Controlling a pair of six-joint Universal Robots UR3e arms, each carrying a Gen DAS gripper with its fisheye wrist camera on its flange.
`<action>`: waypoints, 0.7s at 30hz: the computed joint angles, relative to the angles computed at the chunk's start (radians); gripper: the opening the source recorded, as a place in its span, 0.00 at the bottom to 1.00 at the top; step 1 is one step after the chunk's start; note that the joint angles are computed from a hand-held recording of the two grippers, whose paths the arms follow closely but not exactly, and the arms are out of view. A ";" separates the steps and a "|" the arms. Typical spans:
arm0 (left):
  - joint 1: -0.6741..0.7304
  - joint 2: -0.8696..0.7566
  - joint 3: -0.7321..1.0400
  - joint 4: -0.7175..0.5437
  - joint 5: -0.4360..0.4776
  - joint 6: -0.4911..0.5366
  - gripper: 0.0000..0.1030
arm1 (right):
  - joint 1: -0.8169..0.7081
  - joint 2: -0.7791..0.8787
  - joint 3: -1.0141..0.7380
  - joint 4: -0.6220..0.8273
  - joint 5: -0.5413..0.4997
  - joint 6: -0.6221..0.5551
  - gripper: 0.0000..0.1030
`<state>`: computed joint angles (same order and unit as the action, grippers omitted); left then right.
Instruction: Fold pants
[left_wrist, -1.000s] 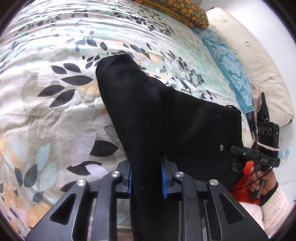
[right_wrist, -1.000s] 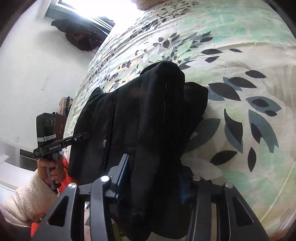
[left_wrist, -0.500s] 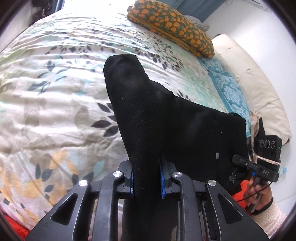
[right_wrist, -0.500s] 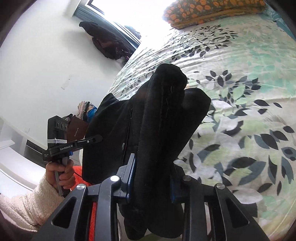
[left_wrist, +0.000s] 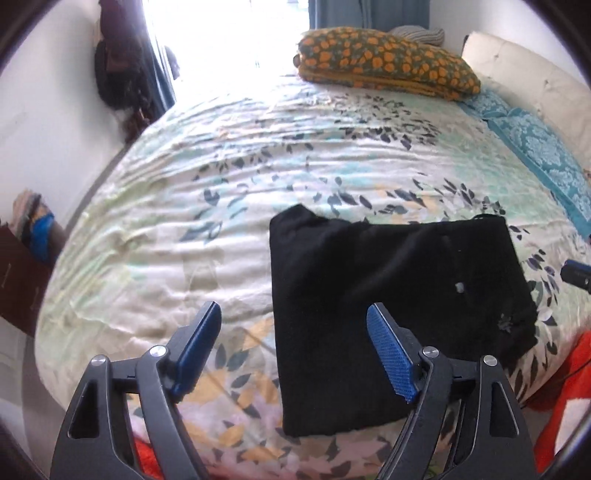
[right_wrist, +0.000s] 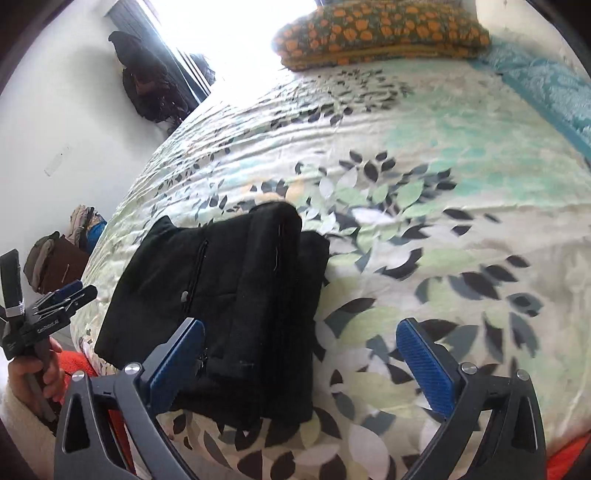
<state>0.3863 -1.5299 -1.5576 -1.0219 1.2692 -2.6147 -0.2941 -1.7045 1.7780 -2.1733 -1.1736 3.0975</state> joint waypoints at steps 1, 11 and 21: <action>-0.010 0.035 0.020 -0.027 0.009 -0.005 0.81 | -0.010 -0.045 -0.036 0.065 -0.015 -0.021 1.00; -0.133 0.244 0.302 -0.354 0.174 -0.200 0.86 | 0.167 0.044 -0.895 0.705 -0.279 0.034 1.00; 0.044 0.341 0.338 -0.754 0.037 -0.122 0.86 | 0.580 -0.065 -0.632 0.660 -0.449 0.312 1.00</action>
<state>0.4299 -1.1885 -1.2199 -1.7759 1.3062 -2.7365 0.2859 -1.7696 1.1456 -1.5138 -1.6223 3.4096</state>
